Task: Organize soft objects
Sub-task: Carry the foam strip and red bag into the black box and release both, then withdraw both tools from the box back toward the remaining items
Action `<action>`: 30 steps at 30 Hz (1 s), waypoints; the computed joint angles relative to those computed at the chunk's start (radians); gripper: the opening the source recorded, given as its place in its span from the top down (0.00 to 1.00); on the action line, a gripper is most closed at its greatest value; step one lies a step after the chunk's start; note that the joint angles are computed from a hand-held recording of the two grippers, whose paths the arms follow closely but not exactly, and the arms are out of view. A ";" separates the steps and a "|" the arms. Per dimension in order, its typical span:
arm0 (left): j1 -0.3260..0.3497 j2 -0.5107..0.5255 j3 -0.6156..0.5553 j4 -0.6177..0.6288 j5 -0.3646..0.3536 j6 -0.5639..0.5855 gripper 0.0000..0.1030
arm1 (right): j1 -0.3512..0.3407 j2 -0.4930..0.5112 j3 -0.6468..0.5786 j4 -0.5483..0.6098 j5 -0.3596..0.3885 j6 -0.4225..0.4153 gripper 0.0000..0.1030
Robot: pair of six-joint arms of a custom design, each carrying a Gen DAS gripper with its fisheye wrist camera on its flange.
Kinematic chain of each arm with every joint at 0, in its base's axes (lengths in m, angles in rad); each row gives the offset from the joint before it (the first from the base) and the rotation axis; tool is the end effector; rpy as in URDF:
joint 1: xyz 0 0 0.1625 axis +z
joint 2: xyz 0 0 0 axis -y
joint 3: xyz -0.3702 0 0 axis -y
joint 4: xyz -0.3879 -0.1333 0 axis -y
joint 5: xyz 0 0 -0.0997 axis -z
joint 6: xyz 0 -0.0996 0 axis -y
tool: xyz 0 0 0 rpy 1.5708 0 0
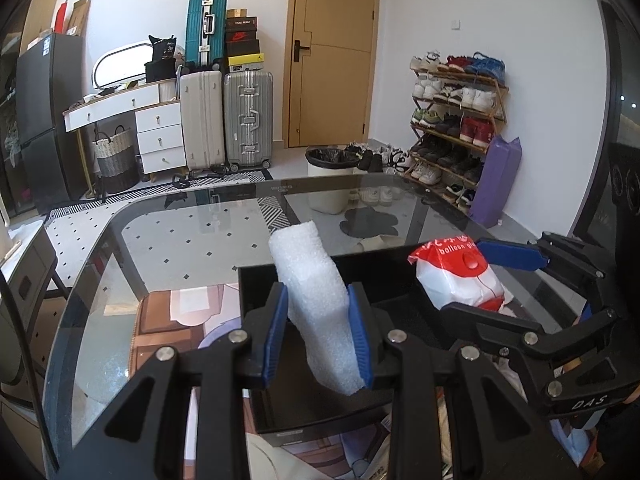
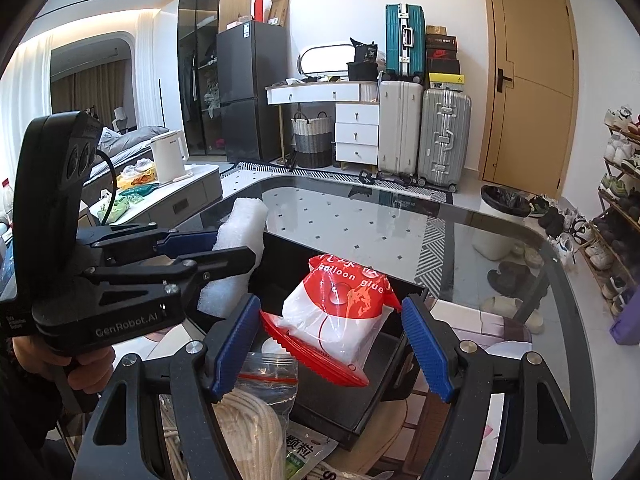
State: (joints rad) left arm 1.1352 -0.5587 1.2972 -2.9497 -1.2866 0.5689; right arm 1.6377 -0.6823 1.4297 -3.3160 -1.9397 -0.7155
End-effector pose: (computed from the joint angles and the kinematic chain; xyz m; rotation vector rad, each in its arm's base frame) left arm -0.1652 -0.7370 0.0805 1.1840 2.4211 -0.8651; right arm 0.1442 -0.6959 0.1657 0.6575 -2.2043 1.0459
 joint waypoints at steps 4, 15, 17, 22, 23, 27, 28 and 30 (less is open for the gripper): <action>0.000 0.012 -0.011 0.029 0.020 0.008 0.72 | -0.006 0.006 -0.022 0.028 -0.001 0.006 0.29; -0.002 0.002 0.003 0.095 0.049 -0.006 0.71 | -0.005 0.013 -0.027 0.016 -0.006 -0.011 0.16; -0.003 -0.008 0.012 0.104 0.048 -0.010 0.72 | -0.004 0.008 -0.019 0.009 -0.007 -0.011 0.14; -0.008 -0.026 0.044 0.079 0.060 0.012 0.70 | -0.003 -0.012 0.018 -0.025 -0.008 -0.006 0.11; -0.008 -0.029 0.046 0.080 0.062 0.007 0.70 | -0.004 -0.019 0.031 -0.031 -0.007 -0.002 0.11; -0.008 -0.058 0.073 0.061 0.048 -0.002 0.43 | 0.001 -0.052 0.084 -0.052 -0.002 0.015 0.01; -0.006 -0.069 0.085 0.047 0.039 0.000 0.43 | -0.002 -0.060 0.091 -0.055 0.004 0.015 0.01; -0.009 -0.092 0.112 0.031 0.031 0.003 0.43 | -0.003 -0.085 0.127 -0.064 0.013 0.032 0.01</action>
